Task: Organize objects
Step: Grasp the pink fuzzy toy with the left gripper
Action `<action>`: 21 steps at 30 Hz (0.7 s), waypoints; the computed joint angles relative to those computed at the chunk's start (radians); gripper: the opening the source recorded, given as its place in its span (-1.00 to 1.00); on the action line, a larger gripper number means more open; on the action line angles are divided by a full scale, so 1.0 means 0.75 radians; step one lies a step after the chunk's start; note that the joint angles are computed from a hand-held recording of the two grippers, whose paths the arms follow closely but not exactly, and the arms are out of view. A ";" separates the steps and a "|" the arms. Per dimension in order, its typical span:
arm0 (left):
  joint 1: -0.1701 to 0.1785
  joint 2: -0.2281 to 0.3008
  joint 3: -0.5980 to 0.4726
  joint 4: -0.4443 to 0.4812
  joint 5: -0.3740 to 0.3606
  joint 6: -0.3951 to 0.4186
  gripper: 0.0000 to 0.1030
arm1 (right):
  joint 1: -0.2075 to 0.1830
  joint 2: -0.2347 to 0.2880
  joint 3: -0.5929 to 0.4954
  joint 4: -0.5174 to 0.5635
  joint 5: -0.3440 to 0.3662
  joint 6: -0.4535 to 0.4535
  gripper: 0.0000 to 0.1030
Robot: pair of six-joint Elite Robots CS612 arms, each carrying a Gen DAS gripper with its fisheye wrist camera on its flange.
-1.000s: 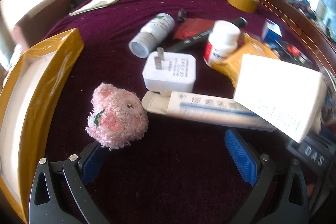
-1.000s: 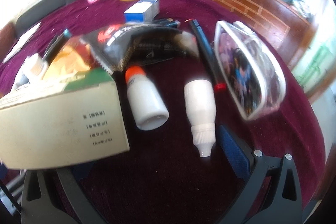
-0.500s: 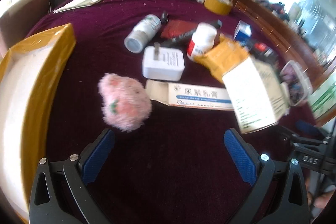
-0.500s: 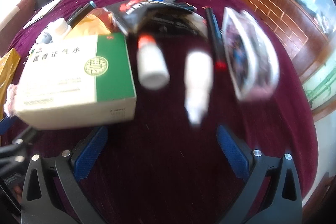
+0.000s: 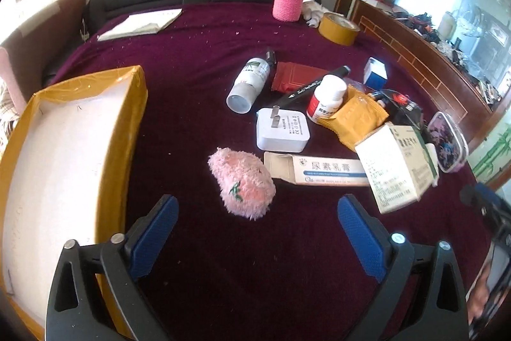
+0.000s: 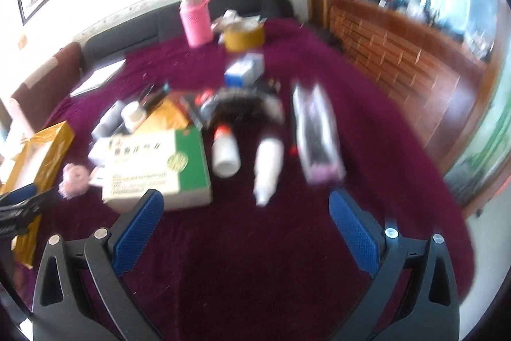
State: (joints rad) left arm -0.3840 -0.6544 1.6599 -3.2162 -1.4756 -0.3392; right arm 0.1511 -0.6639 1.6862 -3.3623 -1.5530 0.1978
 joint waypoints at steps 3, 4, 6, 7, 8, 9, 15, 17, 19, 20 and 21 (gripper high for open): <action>-0.005 0.020 -0.029 0.052 0.042 -0.024 0.51 | -0.008 -0.011 0.026 -0.016 0.018 -0.007 1.00; -0.004 0.026 -0.040 0.072 0.038 -0.032 0.31 | -0.009 -0.011 0.031 -0.027 0.012 -0.012 1.00; 0.008 0.039 -0.060 0.111 -0.013 -0.072 0.27 | -0.014 -0.011 0.031 -0.038 0.017 -0.015 1.00; 0.011 0.044 -0.065 0.119 -0.019 -0.094 0.27 | -0.014 -0.013 0.031 -0.039 0.019 -0.011 1.00; 0.011 0.047 -0.067 0.126 -0.010 -0.112 0.27 | -0.015 -0.013 0.029 -0.036 0.023 -0.009 1.00; 0.012 0.051 -0.071 0.128 0.003 -0.129 0.27 | -0.015 -0.014 0.029 -0.035 0.029 -0.007 1.00; 0.008 0.069 -0.100 0.122 0.061 -0.158 0.28 | -0.003 -0.006 0.006 0.007 0.052 -0.040 1.00; 0.009 0.077 -0.102 0.086 0.063 -0.184 0.27 | 0.001 -0.009 0.004 0.006 0.048 -0.052 1.00; 0.014 0.079 -0.093 0.045 0.045 -0.205 -0.11 | 0.006 -0.013 -0.002 0.008 0.046 -0.070 1.00; 0.021 0.078 -0.085 0.019 0.008 -0.210 -0.44 | 0.009 -0.018 -0.006 0.007 0.048 -0.087 1.00; 0.034 0.078 -0.081 0.007 -0.066 -0.219 -0.58 | 0.013 -0.020 -0.011 0.008 0.046 -0.103 1.00</action>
